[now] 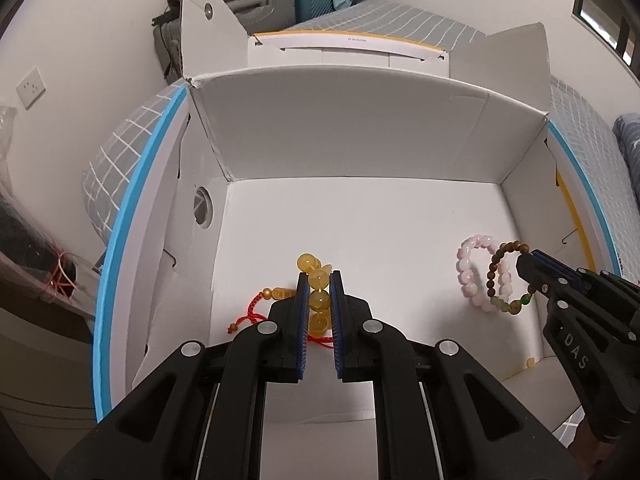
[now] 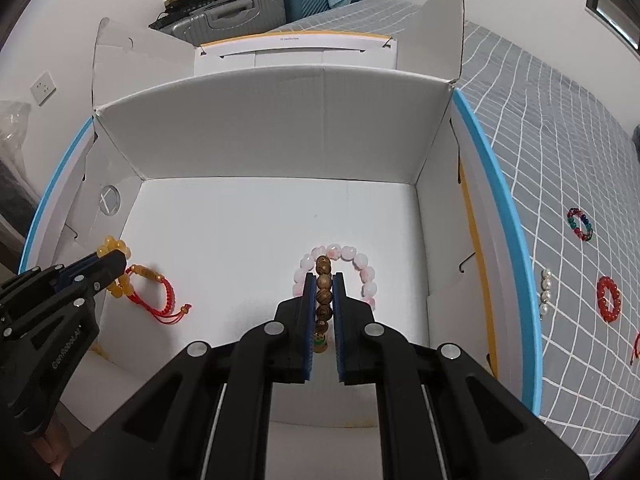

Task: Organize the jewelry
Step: 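Open both tools to drop the bracelets into the white box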

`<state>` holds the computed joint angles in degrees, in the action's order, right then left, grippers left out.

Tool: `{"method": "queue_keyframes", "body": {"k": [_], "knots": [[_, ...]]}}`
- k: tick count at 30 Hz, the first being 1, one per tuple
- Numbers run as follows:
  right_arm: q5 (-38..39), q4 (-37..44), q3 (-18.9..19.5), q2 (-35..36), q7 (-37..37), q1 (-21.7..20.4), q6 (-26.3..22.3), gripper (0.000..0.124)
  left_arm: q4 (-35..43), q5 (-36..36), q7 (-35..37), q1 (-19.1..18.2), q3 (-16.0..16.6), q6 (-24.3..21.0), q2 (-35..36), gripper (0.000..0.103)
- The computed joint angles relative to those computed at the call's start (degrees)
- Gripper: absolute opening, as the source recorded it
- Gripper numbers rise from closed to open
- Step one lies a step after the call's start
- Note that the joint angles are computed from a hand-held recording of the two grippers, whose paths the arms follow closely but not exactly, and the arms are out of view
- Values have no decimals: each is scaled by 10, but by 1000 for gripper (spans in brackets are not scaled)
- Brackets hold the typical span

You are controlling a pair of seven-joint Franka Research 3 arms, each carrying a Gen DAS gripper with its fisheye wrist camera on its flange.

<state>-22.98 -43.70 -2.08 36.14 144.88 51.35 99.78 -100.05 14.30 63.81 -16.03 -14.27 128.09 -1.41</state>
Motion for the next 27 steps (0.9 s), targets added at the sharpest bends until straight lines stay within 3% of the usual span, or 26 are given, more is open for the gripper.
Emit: {"method": "queue_keyframes", "body": {"k": [3,7,9,10,12,17,27], "knots": [[4,36,-2,21,-8,1,-15,8,-2,0,1,0,1,2,-1,10],[3,6,-3,2,0,1,2,10,-6,6,-7,1,1,4,-6,12],[1,-1,-2,-3,2,1,10,25,-9,4,-12,1,1,6,-11,25],[-2,-3,-3,-5,4,3,11,30,-12,5,-16,2,1,10,-15,37],[-12,-13,-4,-13,12,6,18,45,-20,17,-28,4,1,17,-25,45],[-33,-32,-3,-32,28,9,29,61,-36,39,-52,9,0,34,-47,73],[-91,-88,6,-84,71,18,30,84,-42,60,-69,10,-6,54,-64,95]]}}
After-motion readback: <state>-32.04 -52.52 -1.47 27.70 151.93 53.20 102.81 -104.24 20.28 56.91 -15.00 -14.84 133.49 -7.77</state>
